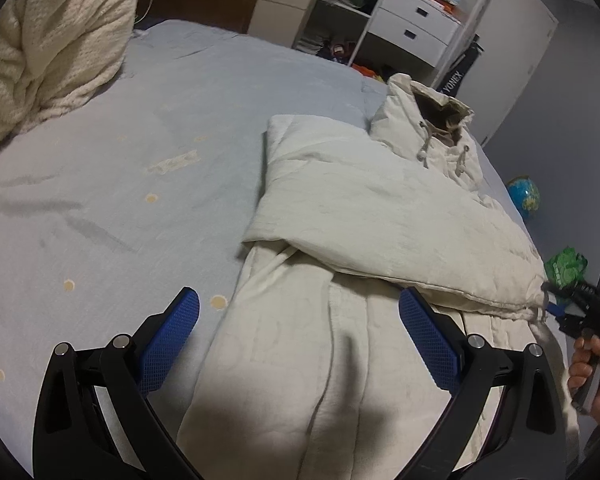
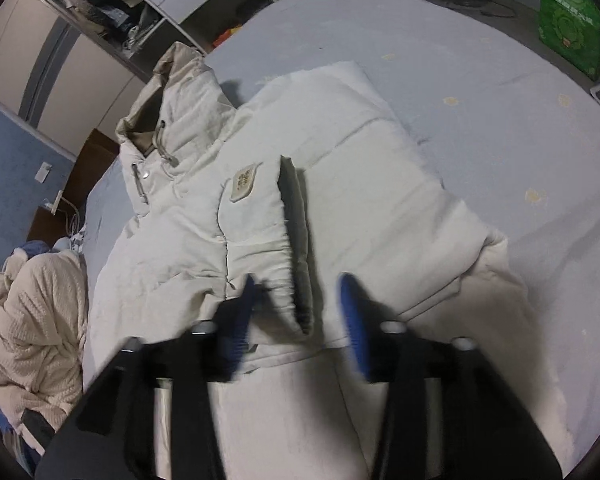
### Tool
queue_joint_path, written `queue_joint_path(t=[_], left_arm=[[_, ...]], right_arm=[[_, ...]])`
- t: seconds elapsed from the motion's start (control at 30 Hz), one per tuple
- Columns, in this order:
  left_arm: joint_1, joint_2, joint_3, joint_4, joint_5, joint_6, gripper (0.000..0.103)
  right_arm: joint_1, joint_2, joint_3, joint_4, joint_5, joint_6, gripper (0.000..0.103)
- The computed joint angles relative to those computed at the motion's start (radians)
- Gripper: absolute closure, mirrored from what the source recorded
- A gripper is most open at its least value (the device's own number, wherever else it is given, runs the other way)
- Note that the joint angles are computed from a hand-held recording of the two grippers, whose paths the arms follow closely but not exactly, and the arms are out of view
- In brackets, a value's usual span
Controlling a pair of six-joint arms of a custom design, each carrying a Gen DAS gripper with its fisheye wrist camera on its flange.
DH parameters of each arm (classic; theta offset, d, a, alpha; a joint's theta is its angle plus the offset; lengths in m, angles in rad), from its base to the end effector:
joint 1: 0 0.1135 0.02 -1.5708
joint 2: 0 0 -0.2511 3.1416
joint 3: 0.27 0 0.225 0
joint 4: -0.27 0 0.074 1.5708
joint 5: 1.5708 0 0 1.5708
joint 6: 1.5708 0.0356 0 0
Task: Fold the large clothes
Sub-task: 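Fold the held side panel inward over the body with the right tool, release, then grasp the jacket hood with the right tool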
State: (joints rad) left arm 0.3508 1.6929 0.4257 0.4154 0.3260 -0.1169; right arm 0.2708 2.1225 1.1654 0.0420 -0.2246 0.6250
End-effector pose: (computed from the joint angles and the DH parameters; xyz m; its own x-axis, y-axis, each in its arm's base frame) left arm 0.2327 0.0730 0.0927 -0.6870 -0.3690 -0.6260 -0.2090 0.9254 -0.3162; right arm 0.3754 0.1125 0.0985 -0.8485 0.3564 -0.3912 0.1293 0.8564 0.4999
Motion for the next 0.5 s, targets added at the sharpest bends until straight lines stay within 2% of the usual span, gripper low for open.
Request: queue_joint_path(t=[0.17, 0.33, 0.4, 0.5], left_arm=[[-0.056, -0.021, -0.007, 0.01, -0.025, 0.033, 0.007], [-0.109, -0.025, 0.034, 0.006, -0.016, 0.018, 0.007], [-0.135, -0.028, 0.081, -0.035, -0.017, -0.007, 0.007], [-0.189, 0.012, 0.216, -0.162, -0.031, -0.041, 0.007]], right_arm=[[-0.015, -0.091, -0.059, 0.001, 0.04, -0.068, 0.047], [-0.029, -0.138, -0.061, -0.011, 0.023, -0.123, 0.043], [-0.024, -0.131, -0.03, -0.035, 0.016, -0.144, 0.041], [-0.011, -0.101, 0.044, -0.082, 0.006, -0.173, 0.039]])
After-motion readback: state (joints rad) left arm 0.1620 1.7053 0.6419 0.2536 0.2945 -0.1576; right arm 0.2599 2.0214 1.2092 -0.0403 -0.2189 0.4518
